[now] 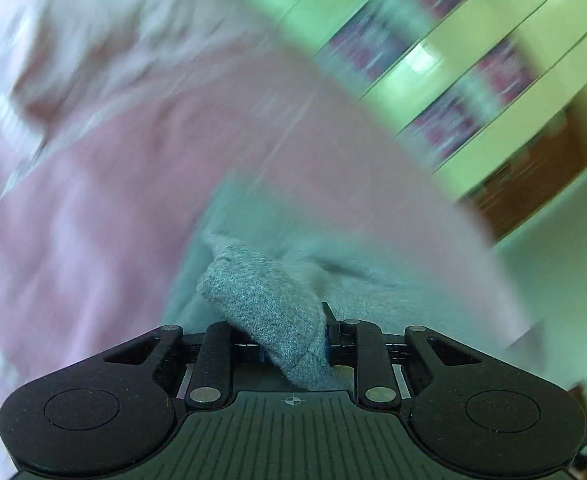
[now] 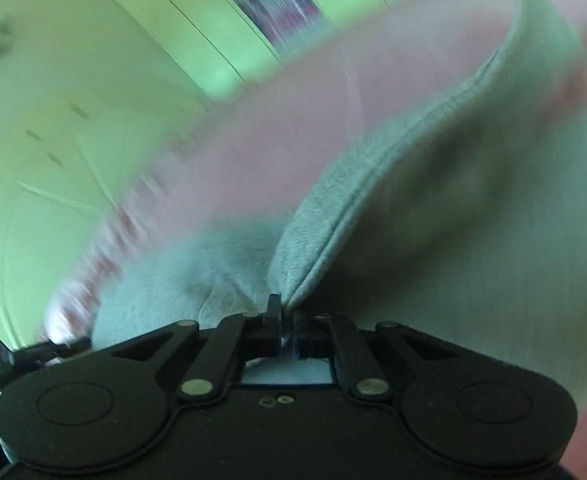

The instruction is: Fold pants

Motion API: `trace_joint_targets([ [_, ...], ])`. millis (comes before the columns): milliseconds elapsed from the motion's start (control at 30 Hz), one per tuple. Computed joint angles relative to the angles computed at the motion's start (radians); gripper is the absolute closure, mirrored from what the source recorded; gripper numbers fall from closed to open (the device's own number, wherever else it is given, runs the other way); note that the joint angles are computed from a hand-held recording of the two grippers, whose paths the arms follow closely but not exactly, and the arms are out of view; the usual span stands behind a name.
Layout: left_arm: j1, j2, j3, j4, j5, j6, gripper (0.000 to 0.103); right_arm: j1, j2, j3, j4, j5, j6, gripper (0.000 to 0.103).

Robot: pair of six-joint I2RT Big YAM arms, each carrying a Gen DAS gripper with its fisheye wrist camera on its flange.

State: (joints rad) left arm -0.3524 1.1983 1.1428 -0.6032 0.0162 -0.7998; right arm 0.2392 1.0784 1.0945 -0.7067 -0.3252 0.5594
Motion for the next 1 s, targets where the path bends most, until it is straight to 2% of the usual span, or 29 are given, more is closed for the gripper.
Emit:
trace_joint_targets([
  [33, -0.01, -0.017, -0.024, 0.035, -0.019, -0.004, 0.079, 0.002, -0.016, -0.026, 0.019, 0.011, 0.037, 0.103],
  [67, -0.014, -0.029, -0.043, 0.065, -0.028, -0.03, 0.079, 0.005, -0.035, -0.056, 0.074, 0.02, 0.075, 0.103],
  [100, -0.013, -0.039, -0.054, 0.085, -0.027, -0.067, 0.079, 0.006, -0.043, -0.059, 0.079, 0.025, 0.103, 0.103],
  [133, -0.013, -0.043, -0.062, 0.099, -0.028, -0.084, 0.079, 0.004, -0.045, -0.053, 0.076, 0.022, 0.122, 0.098],
  [200, -0.011, -0.038, -0.059, 0.104, -0.025, -0.091, 0.078, -0.005, -0.039, -0.036, 0.066, 0.04, 0.117, 0.09],
  [233, -0.008, -0.037, -0.063, 0.114, -0.021, -0.1, 0.078, -0.016, -0.034, -0.031, 0.065, 0.048, 0.128, 0.089],
  [267, -0.007, -0.037, -0.07, 0.126, -0.017, -0.11, 0.077, -0.039, -0.028, -0.029, 0.066, 0.029, 0.155, 0.09],
  [333, -0.01, -0.028, -0.062, 0.125, -0.026, -0.118, 0.077, -0.072, -0.014, -0.036, 0.071, -0.001, 0.206, 0.101],
  [367, -0.012, -0.019, -0.049, 0.112, -0.032, -0.107, 0.077, -0.069, -0.002, -0.023, 0.055, 0.005, 0.203, 0.102],
  [400, -0.01, -0.024, -0.062, 0.127, -0.036, -0.084, 0.079, -0.066, -0.004, -0.014, 0.055, 0.013, 0.192, 0.103],
  [433, -0.01, -0.042, -0.081, 0.19, -0.029, -0.062, 0.08, -0.06, -0.039, -0.036, 0.105, 0.016, 0.182, 0.103],
  [500, -0.007, -0.09, -0.136, 0.394, -0.008, 0.005, 0.08, -0.048, -0.107, -0.059, 0.195, 0.04, 0.182, 0.103],
  [533, 0.006, -0.108, -0.145, 0.454, 0.037, 0.017, 0.08, -0.048, -0.147, -0.077, 0.234, 0.05, 0.19, 0.103],
  [567, 0.018, -0.124, -0.145, 0.463, 0.067, 0.042, 0.08, -0.053, -0.182, -0.097, 0.254, 0.053, 0.194, 0.103],
  [600, 0.03, -0.117, -0.131, 0.423, 0.086, 0.065, 0.079, -0.055, -0.208, -0.115, 0.249, 0.06, 0.179, 0.103],
  [633, 0.054, -0.091, -0.105, 0.332, 0.134, 0.074, 0.079, -0.058, -0.218, -0.125, 0.215, 0.053, 0.139, 0.103],
  [667, 0.066, -0.047, -0.071, 0.206, 0.137, 0.091, 0.079, -0.065, -0.193, -0.118, 0.131, 0.025, 0.073, 0.103],
  [700, 0.068, -0.003, -0.042, 0.089, 0.122, 0.132, 0.079, -0.062, -0.157, -0.103, 0.045, 0.019, 0.049, 0.103],
  [733, 0.068, -0.001, -0.022, 0.022, 0.135, 0.167, 0.079, -0.064, -0.14, -0.115, 0.01, 0.011, 0.065, 0.103],
  [767, 0.063, -0.011, -0.018, 0.005, 0.125, 0.173, 0.079, -0.07, -0.147, -0.132, 0.025, 0.005, 0.087, 0.103],
  [833, 0.053, -0.025, -0.042, 0.052, 0.11, 0.136, 0.079, -0.062, -0.157, -0.151, 0.063, 0.024, 0.112, 0.103],
  [900, 0.031, -0.024, -0.042, 0.052, 0.06, 0.142, 0.079, -0.051, -0.155, -0.144, 0.056, 0.044, 0.099, 0.103],
  [1000, 0.026, -0.026, -0.046, 0.062, 0.051, 0.131, 0.079, -0.039, -0.13, -0.116, 0.047, 0.051, 0.097, 0.103],
])
